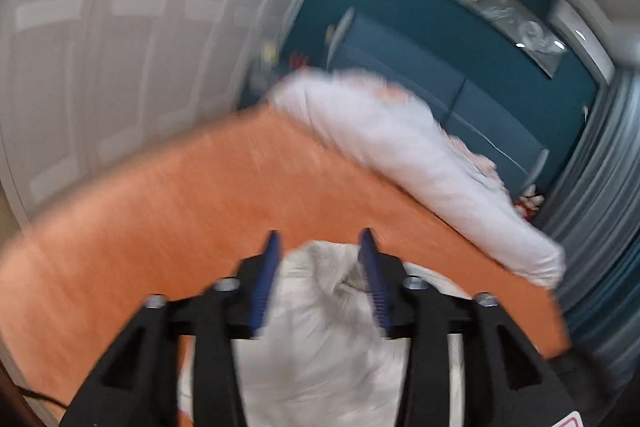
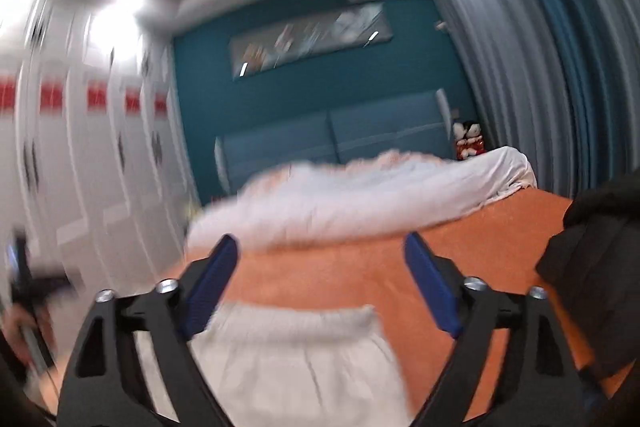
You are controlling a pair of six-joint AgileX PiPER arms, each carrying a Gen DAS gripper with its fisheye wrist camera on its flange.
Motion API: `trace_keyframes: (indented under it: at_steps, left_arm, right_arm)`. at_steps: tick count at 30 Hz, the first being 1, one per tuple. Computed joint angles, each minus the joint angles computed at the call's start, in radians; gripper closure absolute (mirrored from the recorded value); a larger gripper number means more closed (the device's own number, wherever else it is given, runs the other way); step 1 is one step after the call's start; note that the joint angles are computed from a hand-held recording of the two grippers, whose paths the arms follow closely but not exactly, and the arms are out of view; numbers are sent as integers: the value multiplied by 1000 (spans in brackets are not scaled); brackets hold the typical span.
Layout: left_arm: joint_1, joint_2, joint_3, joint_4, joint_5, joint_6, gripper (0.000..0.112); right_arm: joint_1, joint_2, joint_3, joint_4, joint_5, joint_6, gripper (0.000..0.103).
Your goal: Fold large clothes
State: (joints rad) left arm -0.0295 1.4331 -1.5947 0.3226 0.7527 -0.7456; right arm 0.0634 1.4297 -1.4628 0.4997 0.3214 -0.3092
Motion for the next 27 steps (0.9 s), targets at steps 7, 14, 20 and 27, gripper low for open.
trace_keyframes:
  at_steps: [7,14,20,27]
  left_arm:
    - [-109,-229,402,159,-77,68,25]
    - [-179,-184,558,244,-110,-210,26]
    - [-256,18,365,336,-134,-247,26]
    - [-241,318,113,254,-139,-165,26]
  right_arm:
    - [6,-127,344,99,61,-216,28]
    - [67,-6,361,36,72,-96,80]
    - [154,176,191,-74,-12,6,80]
    - [237,422,-65,-296,-12,164,80]
